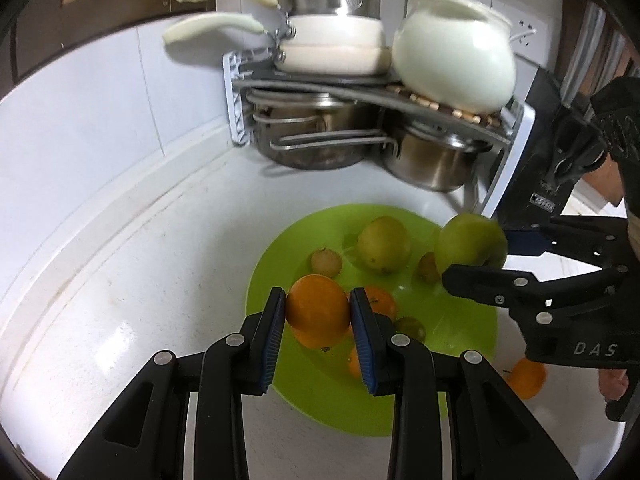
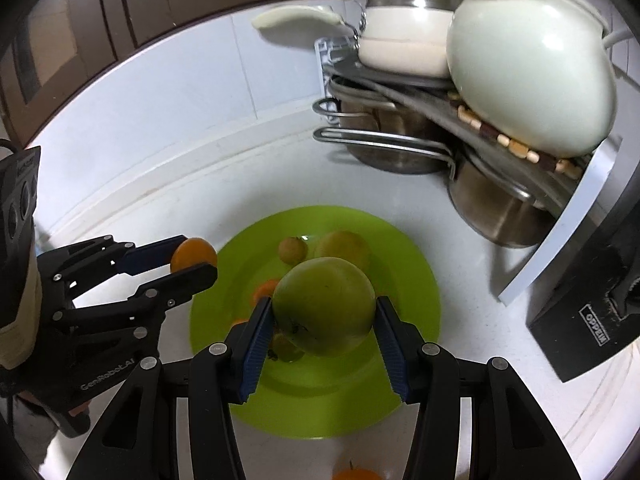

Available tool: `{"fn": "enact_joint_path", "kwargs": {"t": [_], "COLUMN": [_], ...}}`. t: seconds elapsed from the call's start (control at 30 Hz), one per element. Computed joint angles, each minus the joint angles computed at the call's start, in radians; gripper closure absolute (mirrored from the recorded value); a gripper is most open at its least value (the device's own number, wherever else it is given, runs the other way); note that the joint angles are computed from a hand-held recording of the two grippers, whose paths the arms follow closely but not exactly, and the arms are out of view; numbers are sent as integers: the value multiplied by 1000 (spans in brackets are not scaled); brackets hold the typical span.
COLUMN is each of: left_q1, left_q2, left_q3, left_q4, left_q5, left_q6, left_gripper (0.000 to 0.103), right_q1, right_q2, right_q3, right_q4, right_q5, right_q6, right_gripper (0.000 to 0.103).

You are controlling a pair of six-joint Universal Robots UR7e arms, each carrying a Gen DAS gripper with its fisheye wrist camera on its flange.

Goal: Organize fruits
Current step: 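Carry the orange and green apple over the green plate, then open both tools to release the orange and apple onto the plate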

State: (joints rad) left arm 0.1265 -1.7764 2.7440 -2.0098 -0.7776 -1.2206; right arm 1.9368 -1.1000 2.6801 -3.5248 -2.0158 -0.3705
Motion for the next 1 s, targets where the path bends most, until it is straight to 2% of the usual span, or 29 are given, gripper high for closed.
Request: {"fn": "enact_joint_path", "kwargs": {"t": [0.23, 0.6, 0.77, 1.0], "left_q1": [51, 84, 79, 47], "left_q2": [46, 78, 76, 35], "left_q3": [14, 15, 16, 14], "left_q4": [-99, -151, -143, -74], "left_q5": [-6, 0, 10, 14], "left_q6": [62, 100, 92, 47], "left_gripper": [70, 70, 69, 60], "right_q1": [-19, -39, -34, -29], "right_q2": [38, 63, 74, 87], "right_q3": [-17, -15, -18, -15], "right_q4": [7, -3, -9, -34], "right_q5": [-13, -14, -29, -38], "right_q6": [0, 0, 6, 9], "right_gripper": [51, 51, 51, 50]}}
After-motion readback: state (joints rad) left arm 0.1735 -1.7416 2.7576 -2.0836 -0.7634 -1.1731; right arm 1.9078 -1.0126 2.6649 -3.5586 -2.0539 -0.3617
